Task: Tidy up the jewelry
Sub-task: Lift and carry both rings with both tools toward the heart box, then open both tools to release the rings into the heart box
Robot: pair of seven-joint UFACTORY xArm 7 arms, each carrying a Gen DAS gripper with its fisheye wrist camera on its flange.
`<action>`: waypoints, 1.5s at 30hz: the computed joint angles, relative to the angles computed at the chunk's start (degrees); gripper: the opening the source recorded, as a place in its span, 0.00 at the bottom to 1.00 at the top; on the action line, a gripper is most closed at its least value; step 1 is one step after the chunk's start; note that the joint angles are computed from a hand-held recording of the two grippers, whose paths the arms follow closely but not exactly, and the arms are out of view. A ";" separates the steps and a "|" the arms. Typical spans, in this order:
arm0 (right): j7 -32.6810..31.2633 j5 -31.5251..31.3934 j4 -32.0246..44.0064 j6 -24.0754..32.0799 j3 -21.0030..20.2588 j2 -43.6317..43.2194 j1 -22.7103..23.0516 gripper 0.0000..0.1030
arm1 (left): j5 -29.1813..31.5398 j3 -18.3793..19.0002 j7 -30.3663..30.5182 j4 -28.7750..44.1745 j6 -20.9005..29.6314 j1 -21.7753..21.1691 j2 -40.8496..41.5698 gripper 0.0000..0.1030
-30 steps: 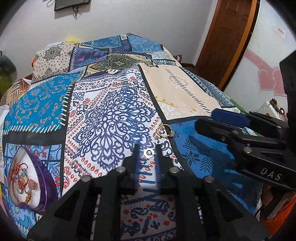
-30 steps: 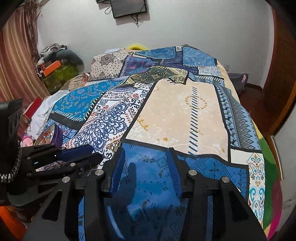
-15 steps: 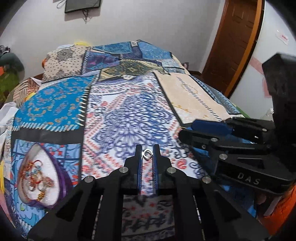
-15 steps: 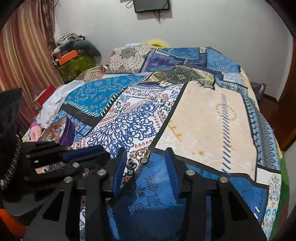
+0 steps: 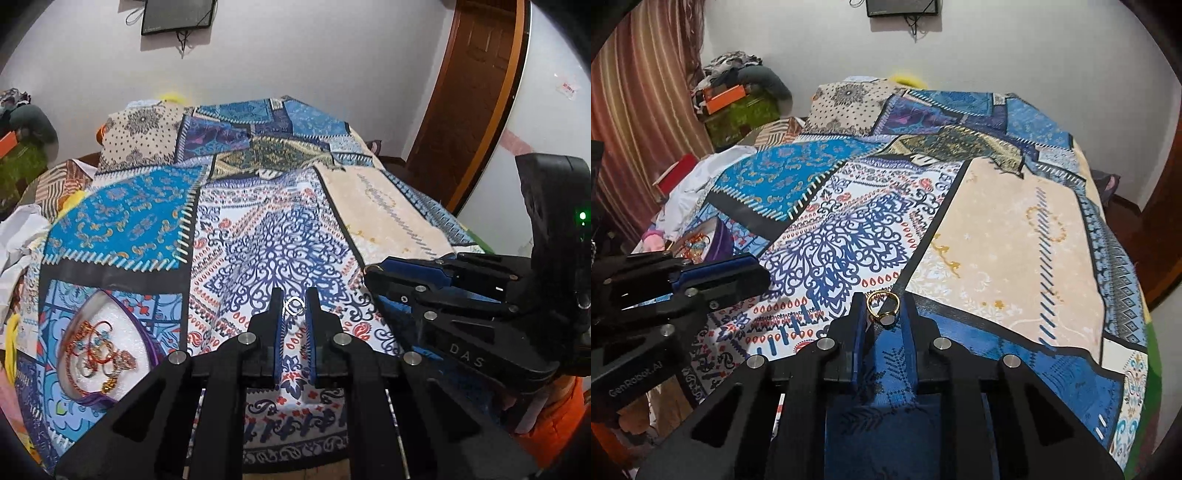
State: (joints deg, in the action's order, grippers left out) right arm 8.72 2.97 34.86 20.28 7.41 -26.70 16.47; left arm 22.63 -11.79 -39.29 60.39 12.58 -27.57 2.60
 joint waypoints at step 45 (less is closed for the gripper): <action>17.12 -14.52 13.17 -5.63 12.28 6.20 0.65 0.16 | -8.48 -5.28 3.45 -23.11 -6.82 19.39 -27.65 0.09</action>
State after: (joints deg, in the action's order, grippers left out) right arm 25.84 -11.55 48.03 14.65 19.68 -20.50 17.12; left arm 14.15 -17.06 -35.84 37.28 5.75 -8.18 -25.05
